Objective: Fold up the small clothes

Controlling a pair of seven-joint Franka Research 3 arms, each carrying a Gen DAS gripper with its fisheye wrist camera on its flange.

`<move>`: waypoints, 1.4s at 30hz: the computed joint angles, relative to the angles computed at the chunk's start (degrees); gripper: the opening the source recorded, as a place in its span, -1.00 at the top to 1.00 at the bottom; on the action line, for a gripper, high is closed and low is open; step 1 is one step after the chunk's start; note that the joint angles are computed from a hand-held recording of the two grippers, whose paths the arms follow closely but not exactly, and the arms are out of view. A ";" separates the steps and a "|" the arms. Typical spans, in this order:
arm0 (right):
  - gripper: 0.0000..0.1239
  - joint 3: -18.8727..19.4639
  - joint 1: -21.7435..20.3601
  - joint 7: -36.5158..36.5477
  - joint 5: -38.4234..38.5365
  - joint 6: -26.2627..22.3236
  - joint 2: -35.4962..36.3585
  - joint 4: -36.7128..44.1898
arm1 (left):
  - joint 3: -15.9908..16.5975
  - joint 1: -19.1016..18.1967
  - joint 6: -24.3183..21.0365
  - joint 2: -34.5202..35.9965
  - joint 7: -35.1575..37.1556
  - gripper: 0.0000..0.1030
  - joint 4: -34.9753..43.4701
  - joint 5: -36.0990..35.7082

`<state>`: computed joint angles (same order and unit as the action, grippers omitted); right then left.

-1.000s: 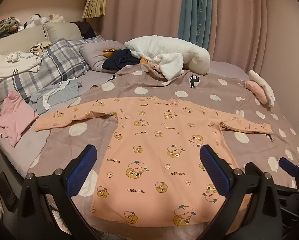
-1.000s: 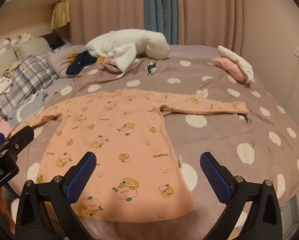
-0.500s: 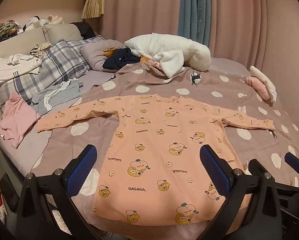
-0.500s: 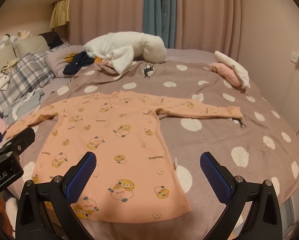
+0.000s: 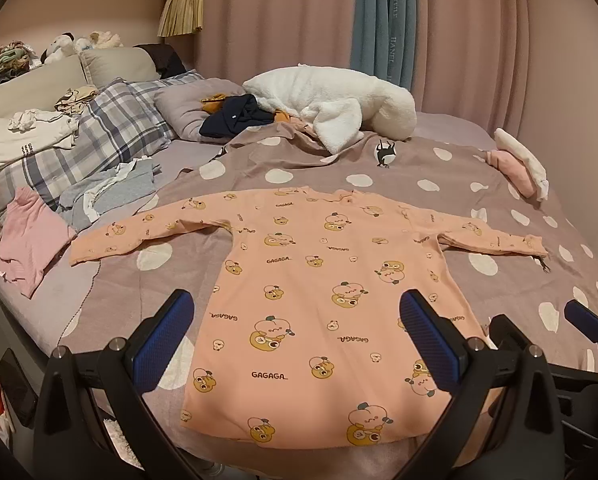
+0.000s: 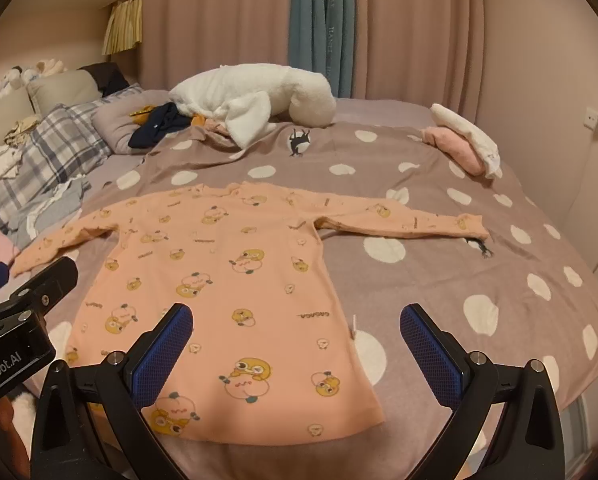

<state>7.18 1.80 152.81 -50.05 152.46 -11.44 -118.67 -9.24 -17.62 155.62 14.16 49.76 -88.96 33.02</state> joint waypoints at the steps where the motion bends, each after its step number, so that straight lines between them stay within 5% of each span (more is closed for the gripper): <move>1: -0.66 -0.05 0.07 -0.27 0.21 -0.04 -0.06 -0.06 | 0.05 -0.10 -0.18 0.00 -0.05 -1.00 0.05 0.21; 42: -0.66 0.10 0.11 -2.67 3.36 -1.14 -0.01 -0.40 | -0.07 -0.66 -2.57 0.32 1.55 -1.00 0.54 0.97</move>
